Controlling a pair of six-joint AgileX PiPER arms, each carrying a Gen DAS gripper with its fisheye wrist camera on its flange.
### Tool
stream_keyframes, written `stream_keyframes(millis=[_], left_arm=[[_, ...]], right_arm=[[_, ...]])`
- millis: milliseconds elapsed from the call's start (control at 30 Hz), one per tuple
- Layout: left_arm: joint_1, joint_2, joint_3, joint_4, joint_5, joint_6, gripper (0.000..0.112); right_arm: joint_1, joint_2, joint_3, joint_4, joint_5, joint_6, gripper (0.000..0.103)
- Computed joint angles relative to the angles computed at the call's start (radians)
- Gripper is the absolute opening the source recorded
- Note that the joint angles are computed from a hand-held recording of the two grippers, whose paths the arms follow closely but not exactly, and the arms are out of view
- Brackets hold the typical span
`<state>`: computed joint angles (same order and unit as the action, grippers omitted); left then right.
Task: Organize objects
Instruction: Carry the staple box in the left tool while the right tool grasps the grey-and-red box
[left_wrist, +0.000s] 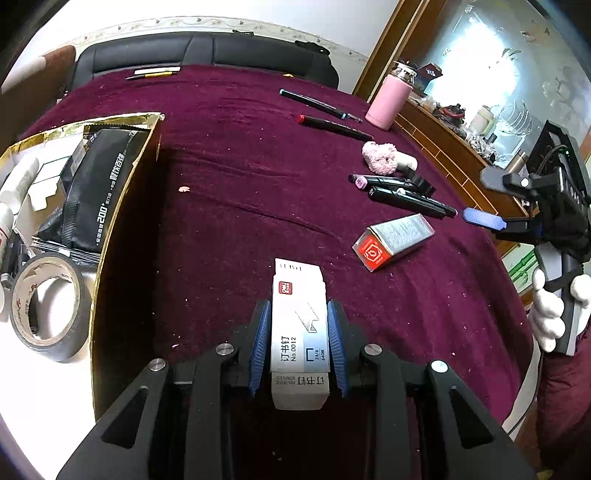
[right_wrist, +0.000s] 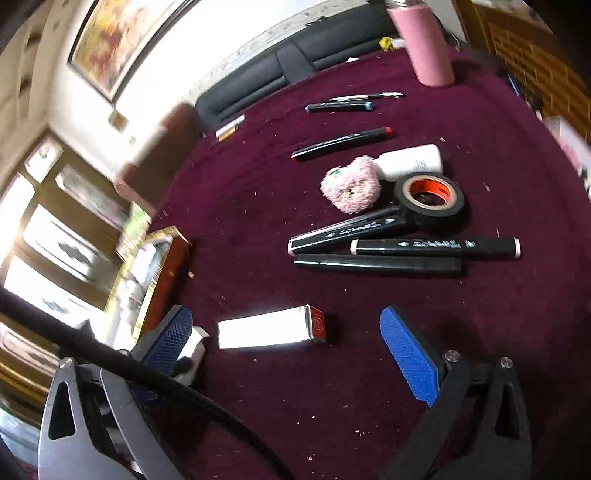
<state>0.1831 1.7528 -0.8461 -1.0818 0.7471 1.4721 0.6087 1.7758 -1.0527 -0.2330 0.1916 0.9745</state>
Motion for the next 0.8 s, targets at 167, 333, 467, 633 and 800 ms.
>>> stream_keyframes(millis=[167, 333, 467, 633, 800], left_arm=[[0.011, 0.006, -0.002, -0.008, 0.041, 0.033, 0.041], [0.024, 0.018, -0.015, -0.008, 0.073, 0.035, 0.044], [0.023, 0.017, -0.013, -0.009, 0.073, 0.035, 0.044], [0.025, 0.024, -0.02, -0.01, 0.091, 0.037, 0.048], [0.027, 0.025, -0.023, -0.006, 0.095, 0.036, 0.049]], right_arm=[[0.059, 0.134, -0.215, -0.021, 0.187, -0.091, 0.103], [-0.004, 0.298, -0.42, 0.376, 0.301, -0.479, 0.102], [-0.001, 0.268, -0.338, 0.597, 0.332, -0.665, 0.094], [0.148, 0.191, -0.256, 0.197, 0.369, -0.329, 0.094], [0.276, 0.231, -0.35, -0.295, 0.556, 0.093, 0.092]])
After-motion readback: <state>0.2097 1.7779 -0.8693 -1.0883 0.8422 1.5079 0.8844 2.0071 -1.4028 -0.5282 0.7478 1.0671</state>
